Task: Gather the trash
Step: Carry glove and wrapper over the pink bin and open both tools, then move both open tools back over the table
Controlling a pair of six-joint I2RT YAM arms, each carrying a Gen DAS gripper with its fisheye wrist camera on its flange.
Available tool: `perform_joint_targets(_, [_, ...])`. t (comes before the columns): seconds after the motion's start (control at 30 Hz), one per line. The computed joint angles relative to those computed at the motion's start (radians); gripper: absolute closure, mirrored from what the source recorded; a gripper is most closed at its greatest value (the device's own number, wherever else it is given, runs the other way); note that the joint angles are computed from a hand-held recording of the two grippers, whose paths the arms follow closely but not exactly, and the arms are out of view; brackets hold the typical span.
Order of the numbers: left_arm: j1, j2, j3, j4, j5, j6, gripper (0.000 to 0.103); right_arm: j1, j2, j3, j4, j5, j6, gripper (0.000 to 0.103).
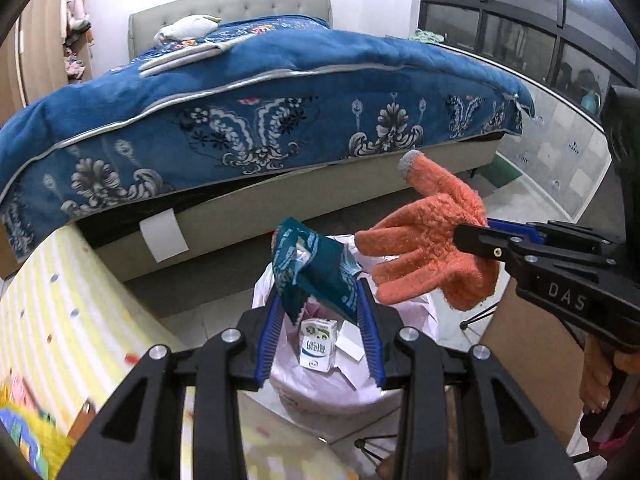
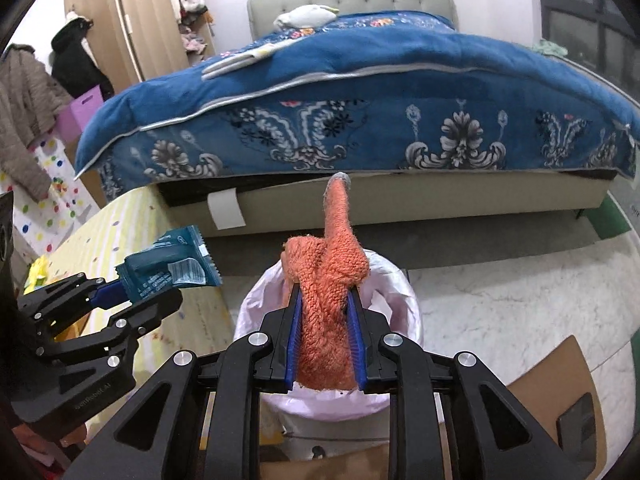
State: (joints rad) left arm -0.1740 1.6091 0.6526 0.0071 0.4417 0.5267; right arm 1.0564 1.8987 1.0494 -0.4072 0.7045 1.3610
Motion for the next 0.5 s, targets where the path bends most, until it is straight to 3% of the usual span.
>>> perform_joint_targets(0.17, [-0.062, 0.107, 0.082, 0.017, -0.065, -0.039, 0.034, -0.080, -0.009, -0.082, 0.127, -0.058, -0.038, 0.073])
perform_joint_targets(0.33, [-0.042, 0.109, 0.083, 0.011, -0.055, -0.041, 0.024, -0.060, -0.044, -0.113, 0.113, -0.028, 0.015, 0.070])
perform_joint_targets(0.5, [0.031, 0.034, 0.048, -0.020, -0.019, -0.045, 0.024, 0.021, -0.087, -0.095, 0.017, 0.025, 0.111, 0.070])
